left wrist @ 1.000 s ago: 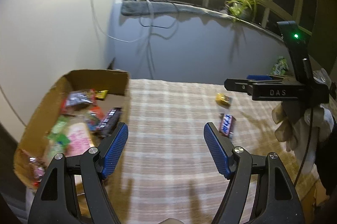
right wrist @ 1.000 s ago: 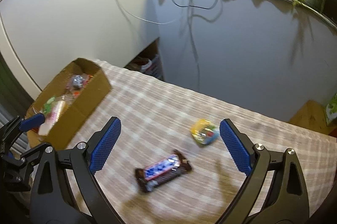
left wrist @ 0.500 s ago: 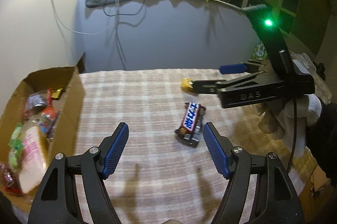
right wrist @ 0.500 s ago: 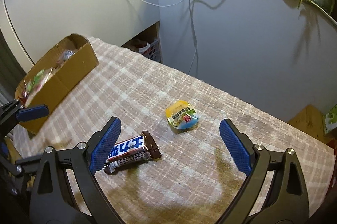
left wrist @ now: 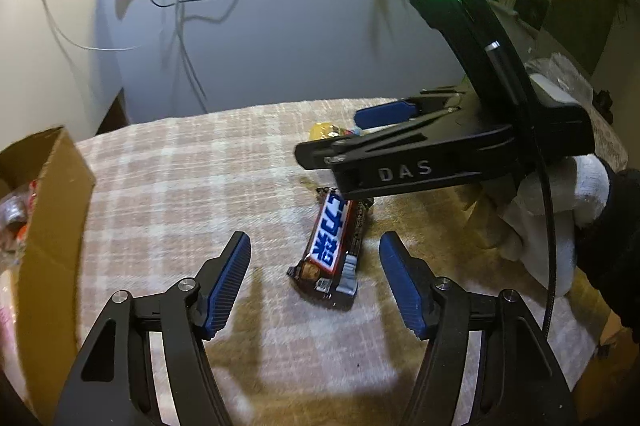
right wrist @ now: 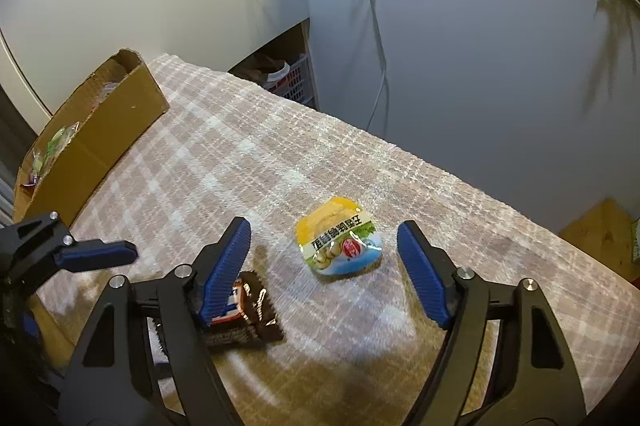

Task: Organize snacks
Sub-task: 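Grasp the blue-lettered chocolate bar with the left tool while the right tool grasps the yellow candy pouch, then carry the chocolate bar and yellow pouch over the box and open both tools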

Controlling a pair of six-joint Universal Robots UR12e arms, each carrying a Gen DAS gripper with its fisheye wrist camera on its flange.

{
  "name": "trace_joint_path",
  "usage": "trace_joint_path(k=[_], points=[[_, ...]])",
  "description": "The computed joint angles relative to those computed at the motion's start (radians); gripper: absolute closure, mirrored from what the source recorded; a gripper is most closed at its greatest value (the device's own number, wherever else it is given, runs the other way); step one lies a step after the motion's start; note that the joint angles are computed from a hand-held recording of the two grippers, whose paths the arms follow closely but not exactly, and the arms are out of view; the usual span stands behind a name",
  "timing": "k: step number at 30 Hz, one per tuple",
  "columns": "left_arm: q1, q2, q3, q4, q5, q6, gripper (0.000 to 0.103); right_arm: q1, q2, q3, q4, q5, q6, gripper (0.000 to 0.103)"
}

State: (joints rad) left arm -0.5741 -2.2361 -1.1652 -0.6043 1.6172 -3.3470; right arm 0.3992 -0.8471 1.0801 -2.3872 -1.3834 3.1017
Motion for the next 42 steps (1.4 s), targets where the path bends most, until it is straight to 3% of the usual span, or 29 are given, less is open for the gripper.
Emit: trace_joint_path(k=[2,6,9,11,13,16,31,42], points=[[-0.001,-0.011,0.015,-0.012,-0.001,0.012,0.037,0.000,0.006,-0.006,0.007,0.002,-0.002,0.035],[0.000,-0.028,0.038,-0.033,-0.016,0.024,0.037,0.001,0.009,-0.007,-0.001,0.000,-0.009,0.037],[-0.001,-0.041,0.055,-0.046,-0.021,0.035,0.038,0.002,0.008,-0.006,-0.004,-0.014,-0.013,0.048],[-0.003,-0.047,0.065,-0.059,-0.018,0.042,0.054,0.002,0.006,-0.004,-0.003,-0.021,-0.016,0.054],[-0.004,-0.050,0.069,-0.063,-0.016,0.044,0.058,0.005,0.004,-0.003,0.003,-0.032,-0.031,0.056],[-0.005,-0.049,0.068,-0.064,-0.016,0.047,0.075,0.009,0.002,-0.002,0.009,-0.052,-0.048,0.060],[-0.001,-0.010,0.011,-0.032,-0.002,-0.004,0.076,0.000,-0.039,0.060,-0.055,-0.028,0.029,0.063],[0.007,0.068,-0.088,0.073,0.038,-0.032,0.076,0.023,-0.087,0.096,-0.120,-0.031,0.038,0.063]])
